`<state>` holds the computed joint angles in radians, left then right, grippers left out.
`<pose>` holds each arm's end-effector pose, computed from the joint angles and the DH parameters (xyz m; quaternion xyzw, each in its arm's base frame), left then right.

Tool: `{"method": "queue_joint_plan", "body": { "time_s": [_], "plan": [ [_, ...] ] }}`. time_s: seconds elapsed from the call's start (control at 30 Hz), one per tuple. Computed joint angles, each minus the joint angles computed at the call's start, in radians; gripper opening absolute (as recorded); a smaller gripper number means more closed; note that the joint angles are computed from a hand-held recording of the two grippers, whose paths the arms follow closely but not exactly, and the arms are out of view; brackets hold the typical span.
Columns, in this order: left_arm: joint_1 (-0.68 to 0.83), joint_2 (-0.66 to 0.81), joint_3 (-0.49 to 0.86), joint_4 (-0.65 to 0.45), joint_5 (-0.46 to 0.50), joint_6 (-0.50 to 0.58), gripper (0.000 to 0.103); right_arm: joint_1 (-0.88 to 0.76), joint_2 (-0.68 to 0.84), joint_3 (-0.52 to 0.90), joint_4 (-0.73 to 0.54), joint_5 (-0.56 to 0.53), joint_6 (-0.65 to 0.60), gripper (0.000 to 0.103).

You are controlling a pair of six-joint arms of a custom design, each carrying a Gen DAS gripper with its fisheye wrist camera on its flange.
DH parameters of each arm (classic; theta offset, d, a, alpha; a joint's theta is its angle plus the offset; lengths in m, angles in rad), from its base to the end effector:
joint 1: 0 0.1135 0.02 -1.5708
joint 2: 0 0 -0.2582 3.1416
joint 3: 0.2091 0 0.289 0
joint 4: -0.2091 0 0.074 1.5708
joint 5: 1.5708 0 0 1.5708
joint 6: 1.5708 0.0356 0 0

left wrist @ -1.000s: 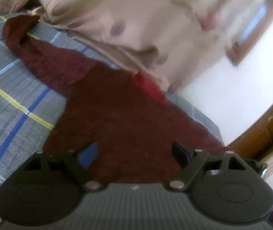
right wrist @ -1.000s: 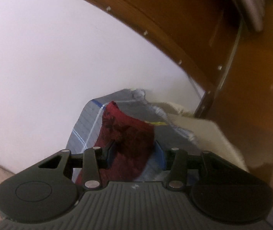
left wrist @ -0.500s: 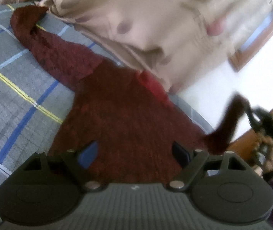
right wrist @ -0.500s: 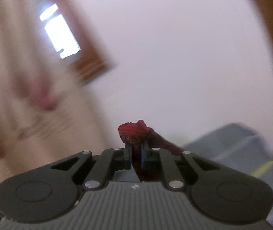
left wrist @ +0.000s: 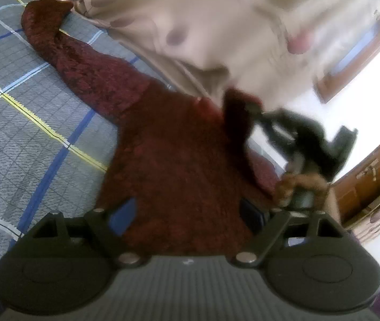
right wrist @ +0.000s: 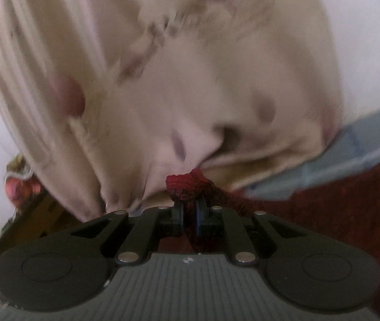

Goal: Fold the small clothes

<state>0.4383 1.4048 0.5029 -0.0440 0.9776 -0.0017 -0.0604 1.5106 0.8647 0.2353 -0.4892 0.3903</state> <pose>0.2431 0.0813 0.1074 -0.0425 0.8514 -0.3775 0.3617 0.3633 -0.0052 0.2069 0.0520 0.8207 0.2871 0.4913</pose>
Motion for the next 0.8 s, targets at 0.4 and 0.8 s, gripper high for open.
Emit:
{"method": "queue_joint_plan", "body": {
  "time_s": [0.4,0.8],
  "plan": [
    [0.011,0.062,0.034,-0.034,0.025,0.037,0.085,0.065,0.076,-0.004,0.016,-0.060,-0.045,0.057],
    [0.017,0.087,0.058,-0.031,0.029,0.001,0.085,0.051,-0.038,-0.001,-0.201,-0.014,-0.223,0.067]
  ]
}}
